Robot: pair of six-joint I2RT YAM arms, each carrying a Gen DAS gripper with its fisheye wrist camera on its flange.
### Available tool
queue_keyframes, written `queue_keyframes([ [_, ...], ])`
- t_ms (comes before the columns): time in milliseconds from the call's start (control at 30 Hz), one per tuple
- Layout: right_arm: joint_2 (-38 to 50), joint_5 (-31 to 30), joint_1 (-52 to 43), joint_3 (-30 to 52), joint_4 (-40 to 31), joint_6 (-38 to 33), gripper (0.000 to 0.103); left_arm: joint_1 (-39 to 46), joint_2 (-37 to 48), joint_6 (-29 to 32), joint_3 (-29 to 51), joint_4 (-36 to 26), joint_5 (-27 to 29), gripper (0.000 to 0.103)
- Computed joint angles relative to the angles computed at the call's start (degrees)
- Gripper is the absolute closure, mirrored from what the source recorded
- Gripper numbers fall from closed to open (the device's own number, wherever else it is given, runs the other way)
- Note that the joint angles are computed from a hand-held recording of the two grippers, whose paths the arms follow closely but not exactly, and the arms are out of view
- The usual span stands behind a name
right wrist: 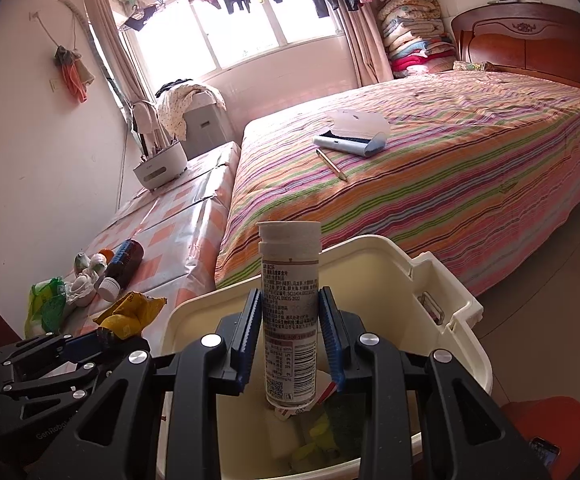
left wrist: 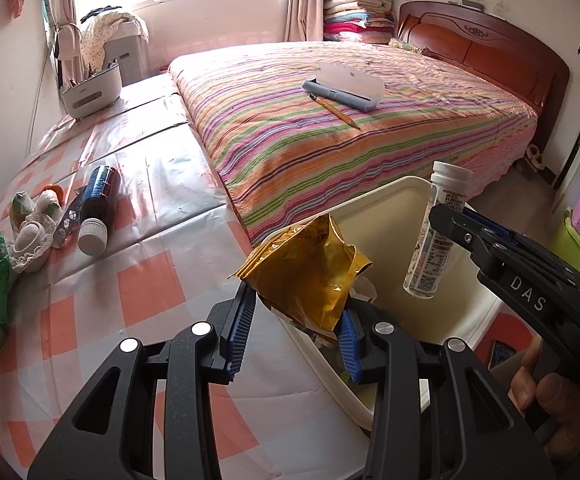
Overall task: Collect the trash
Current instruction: 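Open both tools to drop the wrapper and spray can into the bin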
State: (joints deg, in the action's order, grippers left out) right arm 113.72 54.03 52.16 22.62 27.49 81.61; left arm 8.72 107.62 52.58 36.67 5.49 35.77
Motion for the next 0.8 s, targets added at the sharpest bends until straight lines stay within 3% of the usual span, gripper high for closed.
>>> queue_keyframes([
  [100, 0.1, 0.4, 0.1, -0.3, 0.0, 1.4, 0.059, -0.3, 0.0, 0.1, -0.1, -0.4, 0.1, 0.065],
  [267, -0.6, 2.7, 1.2, -0.4, -2.7, 4.6, 0.047, -0.7, 0.1, 0.8, 0.7, -3.2, 0.9, 0.064],
  [533, -0.8, 3.6, 1.2, -1.1, -2.4, 6.0, 0.046, -1.4, -0.7, 1.7, -0.1, -4.4, 1.5, 0.064],
  [733, -0.8, 4.6, 1.7, -1.2, -3.2, 7.8, 0.046, -1.9, -0.7, 2.3, -0.1, -5.4, 1.7, 0.056],
  [800, -0.8, 4.5, 1.5, -1.2, -3.3, 7.8, 0.046, -1.9, -1.0, 2.5, -0.5, -5.1, 2.0, 0.048],
])
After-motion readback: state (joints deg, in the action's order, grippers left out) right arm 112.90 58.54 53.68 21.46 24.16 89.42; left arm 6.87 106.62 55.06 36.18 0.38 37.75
